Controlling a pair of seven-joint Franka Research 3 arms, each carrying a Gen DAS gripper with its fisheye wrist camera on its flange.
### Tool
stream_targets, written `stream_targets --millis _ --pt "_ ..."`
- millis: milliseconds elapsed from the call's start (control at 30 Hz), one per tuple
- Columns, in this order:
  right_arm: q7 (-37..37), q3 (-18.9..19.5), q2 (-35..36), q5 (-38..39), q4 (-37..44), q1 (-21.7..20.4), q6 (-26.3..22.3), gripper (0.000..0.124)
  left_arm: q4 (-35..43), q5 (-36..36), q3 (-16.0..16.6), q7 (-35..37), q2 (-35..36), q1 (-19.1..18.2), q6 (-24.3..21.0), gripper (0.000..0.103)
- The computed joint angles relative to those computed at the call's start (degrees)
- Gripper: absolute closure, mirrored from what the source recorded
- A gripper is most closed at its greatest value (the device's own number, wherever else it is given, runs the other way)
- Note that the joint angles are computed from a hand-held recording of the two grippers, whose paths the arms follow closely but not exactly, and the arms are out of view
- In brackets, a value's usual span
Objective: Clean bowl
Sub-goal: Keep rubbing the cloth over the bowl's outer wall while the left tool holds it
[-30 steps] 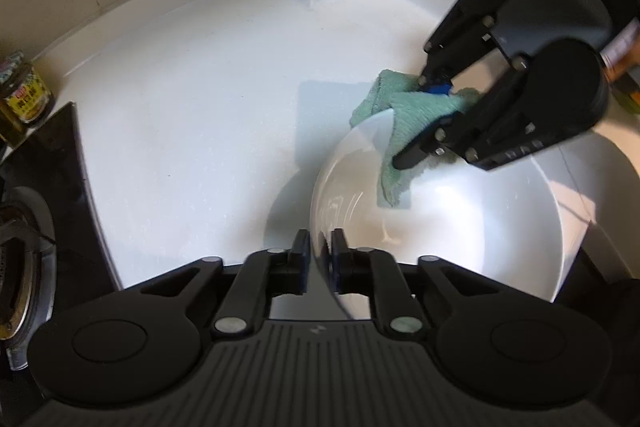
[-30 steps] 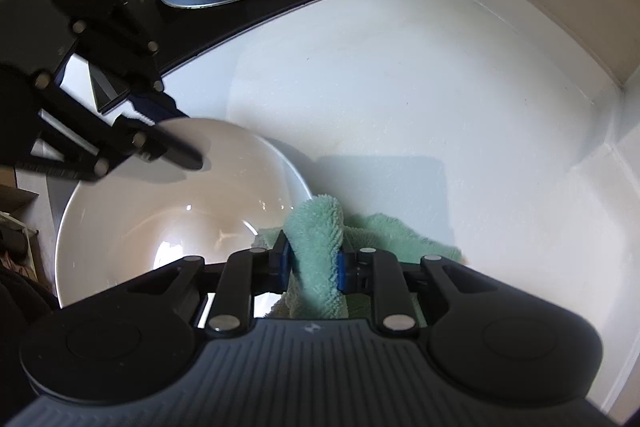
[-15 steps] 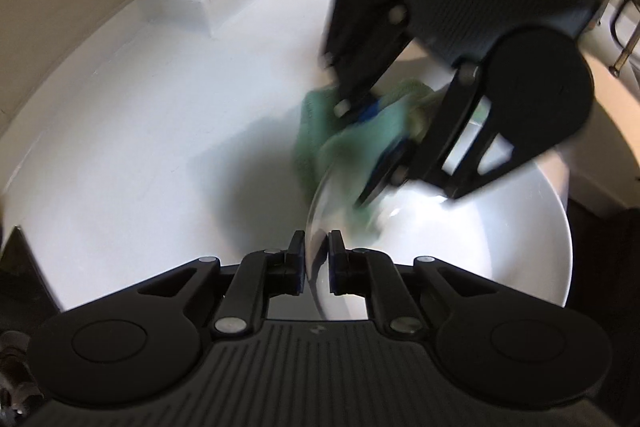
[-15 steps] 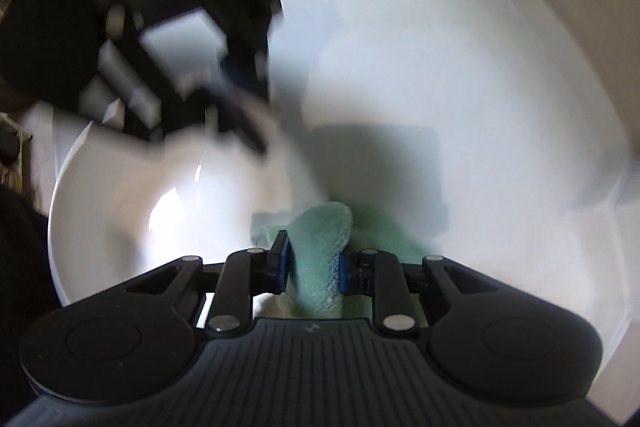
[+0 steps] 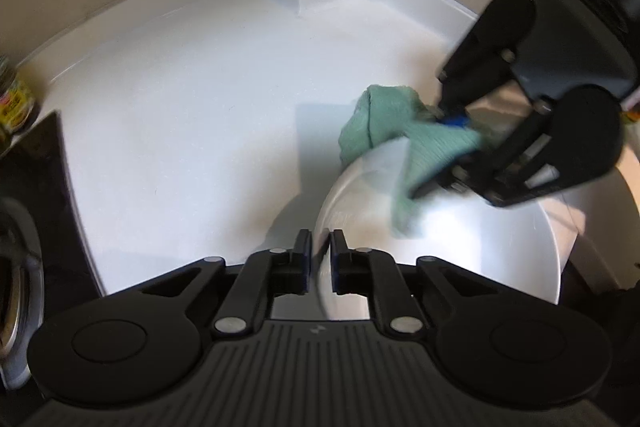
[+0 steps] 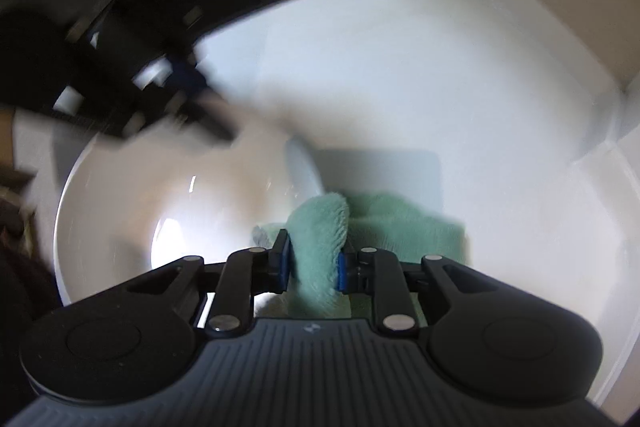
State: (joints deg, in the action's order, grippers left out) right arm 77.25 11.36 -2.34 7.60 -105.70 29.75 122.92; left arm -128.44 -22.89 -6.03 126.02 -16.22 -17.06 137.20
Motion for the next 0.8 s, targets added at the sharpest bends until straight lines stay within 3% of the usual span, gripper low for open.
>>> stream_targets --millis 133,233,367,433,500,633,733,800 --pt "-2.18 -0.23 3.76 -1.50 6.68 -0.02 -8.13 0.104 2.41 0.06 0.26 8.35 2.15 -0.80 -1.38 0.095" --pt "-0.81 -0.12 5.78 -6.93 8.68 0.95 -6.43 0.104 3.78 -0.39 -0.09 11.76 3.42 -0.54 -2.05 0.096" --pt "-1.70 -0.10 8.14 -8.49 10.39 2.12 -3.05 0.102 5.40 -2.15 -0.50 13.59 4.44 0.16 -3.51 0.095" --pt "-2.00 -0.33 8.28 -7.84 10.17 2.29 -1.80 0.102 4.36 -2.87 -0.63 10.91 3.53 1.17 -2.86 0.089" --pt "-0.42 -0.74 7.26 -5.44 8.30 1.91 0.23 0.104 2.56 -1.11 -1.61 3.59 1.88 2.39 -1.67 0.082" --pt "5.76 -0.82 4.11 -4.63 2.64 1.56 5.59 0.105 -2.05 5.73 -2.98 -10.32 -2.86 3.49 -0.23 0.082" --pt "10.71 -0.36 1.89 -5.56 -0.82 1.43 8.50 0.106 -4.12 6.49 -1.21 -10.45 -4.27 1.60 1.85 0.088" --pt "9.44 0.04 1.25 -5.27 -1.10 1.44 7.32 0.107 -3.79 6.13 0.31 -8.37 -3.99 0.53 1.68 0.090"
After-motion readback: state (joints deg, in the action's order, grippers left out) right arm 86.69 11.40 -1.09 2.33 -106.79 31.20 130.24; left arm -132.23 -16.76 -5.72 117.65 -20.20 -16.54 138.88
